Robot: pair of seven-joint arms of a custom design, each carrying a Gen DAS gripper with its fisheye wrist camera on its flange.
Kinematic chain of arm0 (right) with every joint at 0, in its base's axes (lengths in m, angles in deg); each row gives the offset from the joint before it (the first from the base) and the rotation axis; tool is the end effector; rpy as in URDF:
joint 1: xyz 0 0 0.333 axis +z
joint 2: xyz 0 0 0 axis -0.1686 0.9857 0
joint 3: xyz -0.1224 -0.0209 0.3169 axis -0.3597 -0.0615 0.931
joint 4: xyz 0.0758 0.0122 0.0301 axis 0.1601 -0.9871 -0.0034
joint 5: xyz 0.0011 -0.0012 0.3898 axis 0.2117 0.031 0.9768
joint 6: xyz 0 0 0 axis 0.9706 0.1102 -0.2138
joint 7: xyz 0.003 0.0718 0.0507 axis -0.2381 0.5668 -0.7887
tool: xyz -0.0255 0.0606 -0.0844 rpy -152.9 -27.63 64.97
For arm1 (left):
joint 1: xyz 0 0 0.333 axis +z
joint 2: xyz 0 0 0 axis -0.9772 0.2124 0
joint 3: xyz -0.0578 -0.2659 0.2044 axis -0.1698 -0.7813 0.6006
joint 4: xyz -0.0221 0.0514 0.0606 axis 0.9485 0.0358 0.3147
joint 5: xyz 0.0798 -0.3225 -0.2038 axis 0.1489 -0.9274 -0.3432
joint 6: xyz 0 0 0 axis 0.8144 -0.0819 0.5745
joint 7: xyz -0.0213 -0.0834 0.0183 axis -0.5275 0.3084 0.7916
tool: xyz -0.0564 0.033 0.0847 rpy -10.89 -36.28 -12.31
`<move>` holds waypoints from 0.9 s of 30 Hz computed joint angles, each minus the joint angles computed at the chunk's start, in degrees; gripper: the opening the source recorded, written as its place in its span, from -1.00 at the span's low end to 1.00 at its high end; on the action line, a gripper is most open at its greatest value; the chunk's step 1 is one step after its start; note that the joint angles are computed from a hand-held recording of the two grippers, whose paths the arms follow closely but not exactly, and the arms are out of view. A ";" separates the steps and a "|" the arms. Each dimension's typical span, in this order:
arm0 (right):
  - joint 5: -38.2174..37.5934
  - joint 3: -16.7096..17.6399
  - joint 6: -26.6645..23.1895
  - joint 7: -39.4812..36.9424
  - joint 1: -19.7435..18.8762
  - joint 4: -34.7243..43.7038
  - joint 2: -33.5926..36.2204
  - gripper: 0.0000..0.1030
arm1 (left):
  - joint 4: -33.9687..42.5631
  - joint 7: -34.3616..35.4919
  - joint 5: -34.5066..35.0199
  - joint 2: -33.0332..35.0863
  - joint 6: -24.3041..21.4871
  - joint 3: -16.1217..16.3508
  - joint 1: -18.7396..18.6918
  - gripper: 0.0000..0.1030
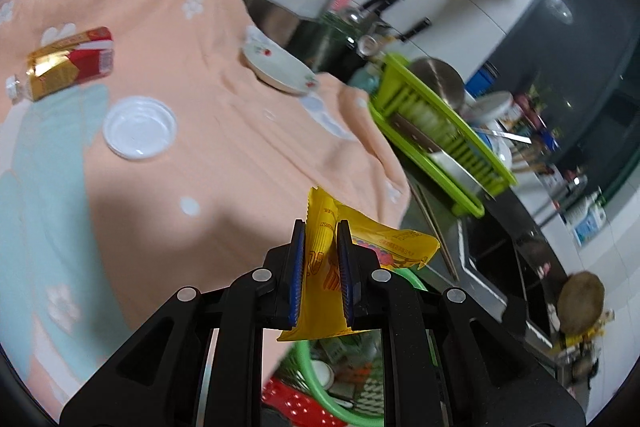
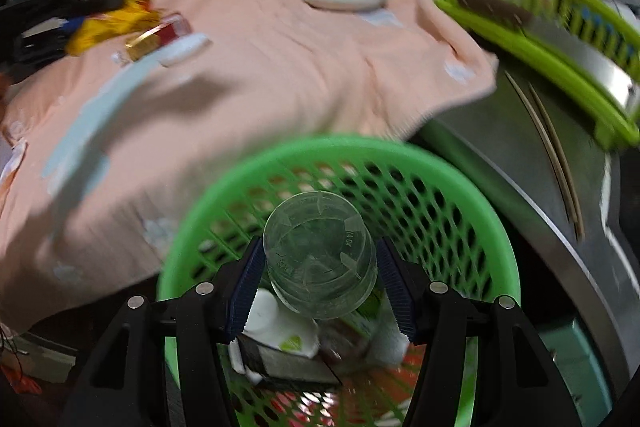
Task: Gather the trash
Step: 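Drop the plastic cup and yellow wrapper into the green basket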
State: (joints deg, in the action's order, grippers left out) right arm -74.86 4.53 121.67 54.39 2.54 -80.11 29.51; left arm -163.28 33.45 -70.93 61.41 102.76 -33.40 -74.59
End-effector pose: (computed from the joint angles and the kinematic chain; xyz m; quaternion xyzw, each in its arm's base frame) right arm 0.6081 0.1658 0.4916 -0.7810 0.5377 -0.1631 0.2728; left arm 0.6469 -0.0486 0.5665 -0.6524 0.5975 -0.4610 0.0699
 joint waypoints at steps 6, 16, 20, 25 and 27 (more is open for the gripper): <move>-1.94 -1.25 0.12 3.56 -0.54 -2.73 -1.12 0.09 | -2.49 0.70 1.49 -0.54 -0.11 -0.82 -1.84 -0.72; 0.22 -1.44 1.11 3.83 -1.79 -4.94 -3.00 0.23 | -2.72 -3.13 9.69 2.47 -0.48 -1.91 -4.38 -0.72; 1.77 -1.50 2.53 2.85 -2.01 -6.32 -4.45 0.34 | -1.60 -5.60 13.39 4.30 -1.04 -2.43 -5.05 -0.71; 2.76 -1.83 3.91 2.51 -2.01 -7.62 -5.87 0.49 | -0.34 -8.92 17.53 6.44 -1.99 -3.01 -5.59 -0.71; 3.28 -1.94 4.48 2.06 -2.00 -8.20 -6.40 0.57 | -0.03 -9.80 18.69 7.06 -2.56 -3.30 -5.62 -0.70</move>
